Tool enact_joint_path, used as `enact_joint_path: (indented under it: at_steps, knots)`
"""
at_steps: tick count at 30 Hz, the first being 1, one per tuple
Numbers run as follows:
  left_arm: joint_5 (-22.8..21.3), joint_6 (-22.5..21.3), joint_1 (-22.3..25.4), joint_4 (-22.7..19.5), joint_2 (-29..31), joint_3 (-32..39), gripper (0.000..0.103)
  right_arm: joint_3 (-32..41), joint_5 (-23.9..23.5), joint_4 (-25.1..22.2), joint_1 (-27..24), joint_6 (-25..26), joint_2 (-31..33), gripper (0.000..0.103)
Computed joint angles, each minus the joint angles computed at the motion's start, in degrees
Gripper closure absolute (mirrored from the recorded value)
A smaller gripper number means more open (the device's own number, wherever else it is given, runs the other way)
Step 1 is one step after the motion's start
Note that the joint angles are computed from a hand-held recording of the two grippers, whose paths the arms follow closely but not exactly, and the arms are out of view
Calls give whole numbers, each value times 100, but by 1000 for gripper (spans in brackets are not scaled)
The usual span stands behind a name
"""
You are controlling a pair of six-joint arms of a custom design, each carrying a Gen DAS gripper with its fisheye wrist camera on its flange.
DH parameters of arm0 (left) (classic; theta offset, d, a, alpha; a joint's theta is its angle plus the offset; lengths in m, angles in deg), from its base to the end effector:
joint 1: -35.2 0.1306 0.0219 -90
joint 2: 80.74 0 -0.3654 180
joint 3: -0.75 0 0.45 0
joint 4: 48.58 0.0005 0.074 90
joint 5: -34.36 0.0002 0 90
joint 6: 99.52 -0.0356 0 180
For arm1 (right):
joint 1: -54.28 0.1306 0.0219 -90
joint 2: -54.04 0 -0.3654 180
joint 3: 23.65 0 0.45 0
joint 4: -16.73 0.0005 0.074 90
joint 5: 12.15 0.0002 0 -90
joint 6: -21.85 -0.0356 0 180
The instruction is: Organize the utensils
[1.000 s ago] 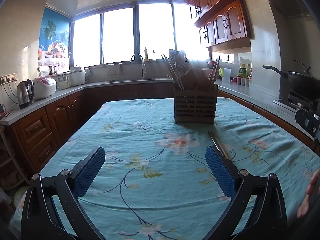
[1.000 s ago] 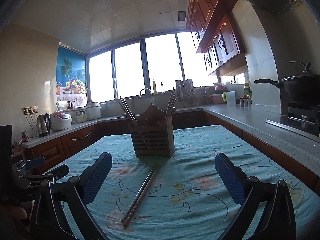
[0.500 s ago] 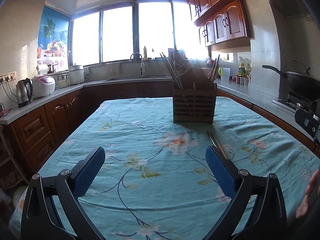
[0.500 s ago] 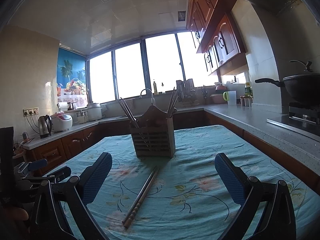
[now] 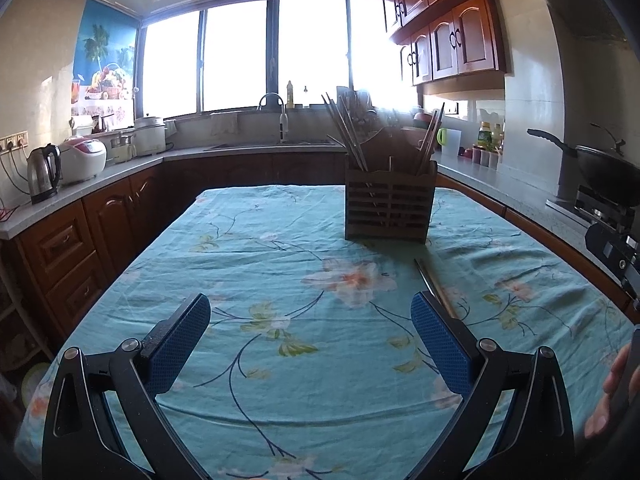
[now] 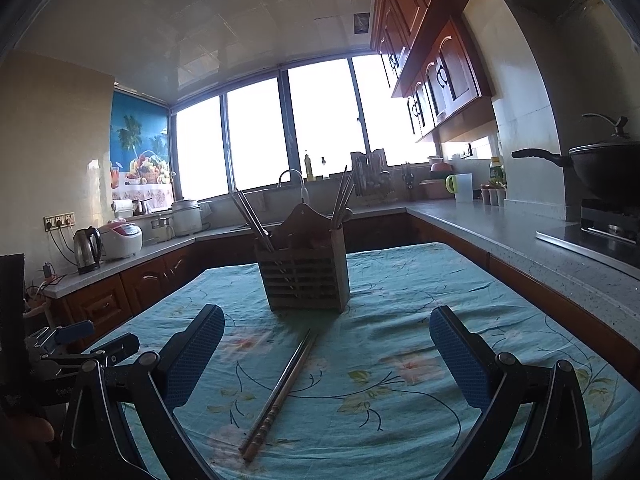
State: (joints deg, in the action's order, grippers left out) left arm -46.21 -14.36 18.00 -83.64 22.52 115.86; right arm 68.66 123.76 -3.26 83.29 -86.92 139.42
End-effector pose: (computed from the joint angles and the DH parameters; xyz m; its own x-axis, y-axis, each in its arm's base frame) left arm 0.6156 -0.1972 0.5355 -0.3384 0.1919 -0.9212 0.4658 0.8848 0.0132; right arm 0.4808 0.2368 0.5266 -0.0988 0.2012 -0.9746 0.3234 0.9327 0.1598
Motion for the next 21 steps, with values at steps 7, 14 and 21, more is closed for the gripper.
enact_joint_path:
  at_steps: [7,14,21]
  knots:
    - [30,-27,-23,-81,39,75,0,50,-144,-161,-101,-115,11,0]
    - [52,-58,-28,-93,25,61,0,74,-191,-242,-121,-164,23,0]
    - [46,-25,-25,-76,15,44,0,103,-210,-280,-136,-184,35,0]
